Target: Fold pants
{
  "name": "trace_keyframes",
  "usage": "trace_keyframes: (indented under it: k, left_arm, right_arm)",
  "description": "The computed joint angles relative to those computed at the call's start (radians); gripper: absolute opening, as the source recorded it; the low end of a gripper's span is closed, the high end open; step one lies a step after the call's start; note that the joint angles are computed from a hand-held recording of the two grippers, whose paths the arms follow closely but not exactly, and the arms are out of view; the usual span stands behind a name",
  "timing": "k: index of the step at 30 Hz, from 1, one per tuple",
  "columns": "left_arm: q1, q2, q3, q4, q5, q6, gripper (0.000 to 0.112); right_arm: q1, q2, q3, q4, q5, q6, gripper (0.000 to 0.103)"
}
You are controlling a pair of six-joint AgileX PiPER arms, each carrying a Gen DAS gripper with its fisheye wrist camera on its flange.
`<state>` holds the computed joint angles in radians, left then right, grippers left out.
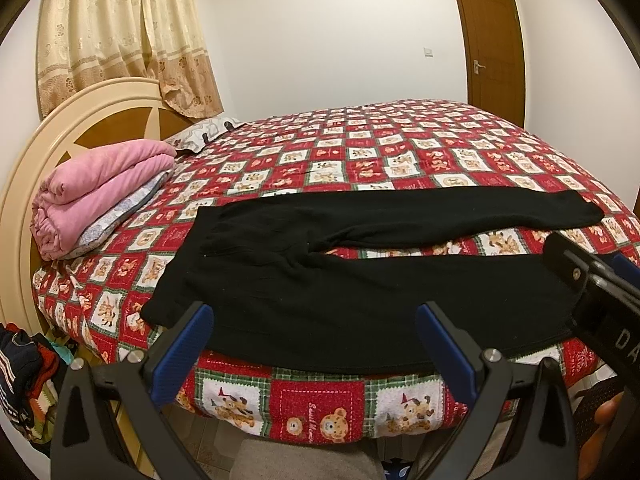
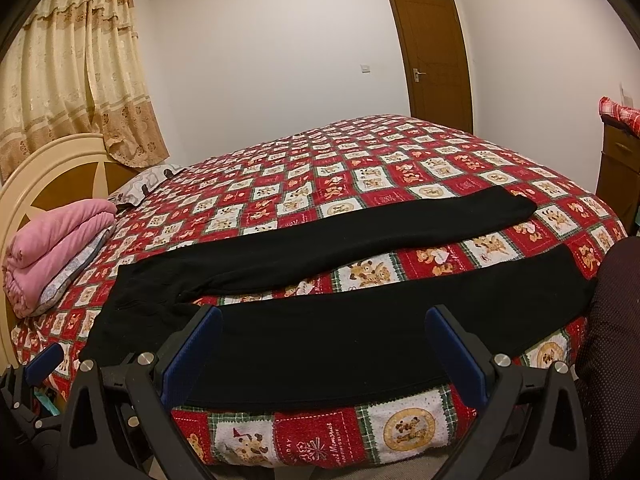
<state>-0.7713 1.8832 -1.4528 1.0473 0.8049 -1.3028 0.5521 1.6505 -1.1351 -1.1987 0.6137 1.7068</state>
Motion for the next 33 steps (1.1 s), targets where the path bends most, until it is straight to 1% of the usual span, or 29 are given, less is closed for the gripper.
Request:
trace_keyframes:
  k: [8, 15, 23, 26, 31, 33]
  left_arm:
    - [0.000, 0.001, -0.002, -0.002, 0.001, 0.003, 0.103]
    - [0.009, -0.002, 0.023, -0.001, -0.015, -0.012, 0.103]
    - [0.019, 0.019, -0.008, -0.052, -0.008, 0.036, 0.103]
    - [0.035, 0.035, -0.032, -0.078, -0.007, 0.063, 0.103]
    - [0.092, 0.069, -0.051, -0.101, -0.045, 0.126, 0.103]
    - [0.144, 0.090, -0.051, -0.136, -0.079, 0.175, 0.103]
  right_arm:
    - [-0.001, 0.001, 0.000, 0.002, -0.001, -0.001, 0.102]
    - [-0.006, 0.002, 0.002, 0.006, -0.006, -0.004, 0.102]
    - [-0.020, 0.007, 0.026, 0.003, -0.026, 0.011, 0.102]
    - [-0.030, 0.023, 0.000, 0.037, -0.029, -0.030, 0.102]
    - [-0.050, 0.034, 0.008, 0.005, -0.049, -0.009, 0.102]
    - [-0.072, 0.043, 0.009, 0.002, -0.081, -0.025, 0.102]
